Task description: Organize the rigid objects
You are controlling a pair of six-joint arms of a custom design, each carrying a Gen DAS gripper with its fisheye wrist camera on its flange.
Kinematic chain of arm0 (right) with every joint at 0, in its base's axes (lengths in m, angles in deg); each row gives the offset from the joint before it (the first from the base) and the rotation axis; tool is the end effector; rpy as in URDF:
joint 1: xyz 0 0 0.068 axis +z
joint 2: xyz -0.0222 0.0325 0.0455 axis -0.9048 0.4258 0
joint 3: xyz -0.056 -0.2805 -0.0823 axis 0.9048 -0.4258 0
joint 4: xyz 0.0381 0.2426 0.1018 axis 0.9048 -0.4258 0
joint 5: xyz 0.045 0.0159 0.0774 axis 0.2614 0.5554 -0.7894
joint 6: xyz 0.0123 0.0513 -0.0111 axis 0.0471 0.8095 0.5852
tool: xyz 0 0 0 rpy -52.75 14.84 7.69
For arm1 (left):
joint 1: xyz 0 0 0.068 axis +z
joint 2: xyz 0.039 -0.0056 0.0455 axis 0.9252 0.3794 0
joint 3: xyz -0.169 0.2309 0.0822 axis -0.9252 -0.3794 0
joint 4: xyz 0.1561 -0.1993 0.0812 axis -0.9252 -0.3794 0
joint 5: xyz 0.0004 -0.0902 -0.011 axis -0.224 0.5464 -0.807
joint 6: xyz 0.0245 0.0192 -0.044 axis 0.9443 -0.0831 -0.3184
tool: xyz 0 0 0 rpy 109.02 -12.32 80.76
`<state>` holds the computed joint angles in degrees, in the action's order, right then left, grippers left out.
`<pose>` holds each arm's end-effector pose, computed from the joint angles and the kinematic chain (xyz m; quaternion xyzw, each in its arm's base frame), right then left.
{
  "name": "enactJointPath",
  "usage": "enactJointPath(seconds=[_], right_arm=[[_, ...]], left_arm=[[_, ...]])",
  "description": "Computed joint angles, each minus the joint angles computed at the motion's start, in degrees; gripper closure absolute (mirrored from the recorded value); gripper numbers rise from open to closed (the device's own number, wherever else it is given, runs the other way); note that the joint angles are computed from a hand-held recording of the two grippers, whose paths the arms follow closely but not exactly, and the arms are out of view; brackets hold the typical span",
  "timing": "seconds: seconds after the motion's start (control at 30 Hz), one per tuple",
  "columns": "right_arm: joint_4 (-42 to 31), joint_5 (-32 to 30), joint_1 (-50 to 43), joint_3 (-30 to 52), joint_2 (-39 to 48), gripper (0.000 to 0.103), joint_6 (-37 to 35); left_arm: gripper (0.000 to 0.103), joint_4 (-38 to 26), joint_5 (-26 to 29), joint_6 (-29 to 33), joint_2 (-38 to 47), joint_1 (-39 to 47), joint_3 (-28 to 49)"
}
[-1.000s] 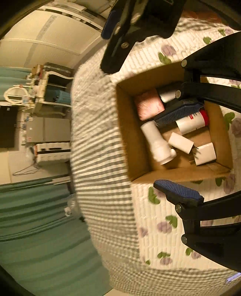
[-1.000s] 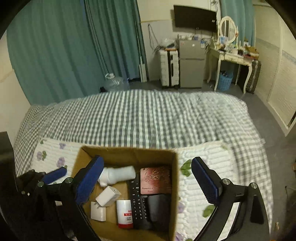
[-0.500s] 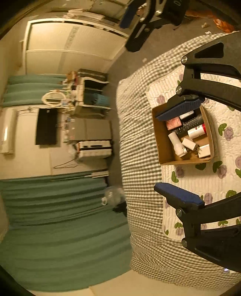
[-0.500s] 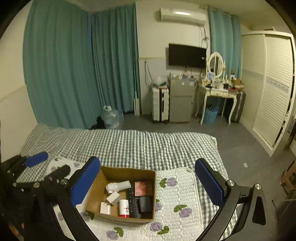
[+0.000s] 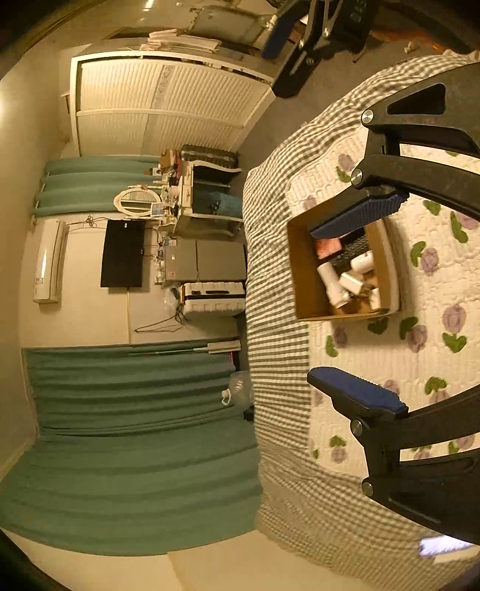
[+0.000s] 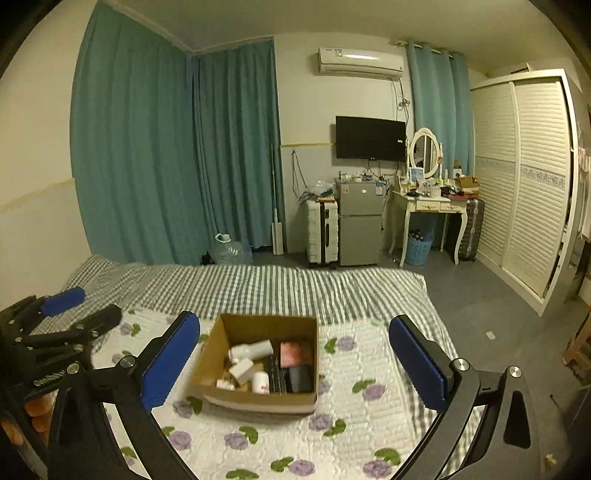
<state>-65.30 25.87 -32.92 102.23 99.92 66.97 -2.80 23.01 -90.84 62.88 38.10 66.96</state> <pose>0.2720 0.1631 0.4661 -0.1319 0.8323 0.1279 0.5231 0.2608 -0.1249 0.4374 -0.0613 0.8558 0.0548 0.5107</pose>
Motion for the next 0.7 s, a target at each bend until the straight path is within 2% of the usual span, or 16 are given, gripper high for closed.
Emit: enactJointPath(seconds=[0.1,0.17,0.27,0.5,0.7], right_arm=[[6.34,0.98,1.07,-9.36,-2.55,0.000,0.64],[11.11,2.43,2.32,-15.18,-3.70,0.000,0.39],[14.51,3.33,3.51,-19.94,-4.35,0.000,1.40],[13.77,4.70,4.79,-20.99,-2.67,0.000,2.18],[12.61,4.96,5.19,-20.06,-1.61,0.000,2.12]], left_arm=[[0.028,4.12,-2.75,-0.73,-2.37,-0.29,-7.71],[0.028,5.49,-2.12,-2.07,-3.20,0.23,-10.85],[0.028,8.38,-2.43,-3.22,-4.15,0.11,-15.45],[0.028,10.07,-1.06,-4.45,-5.48,-0.59,-19.97],[0.028,10.07,1.56,-4.95,-5.32,0.36,-20.51]])
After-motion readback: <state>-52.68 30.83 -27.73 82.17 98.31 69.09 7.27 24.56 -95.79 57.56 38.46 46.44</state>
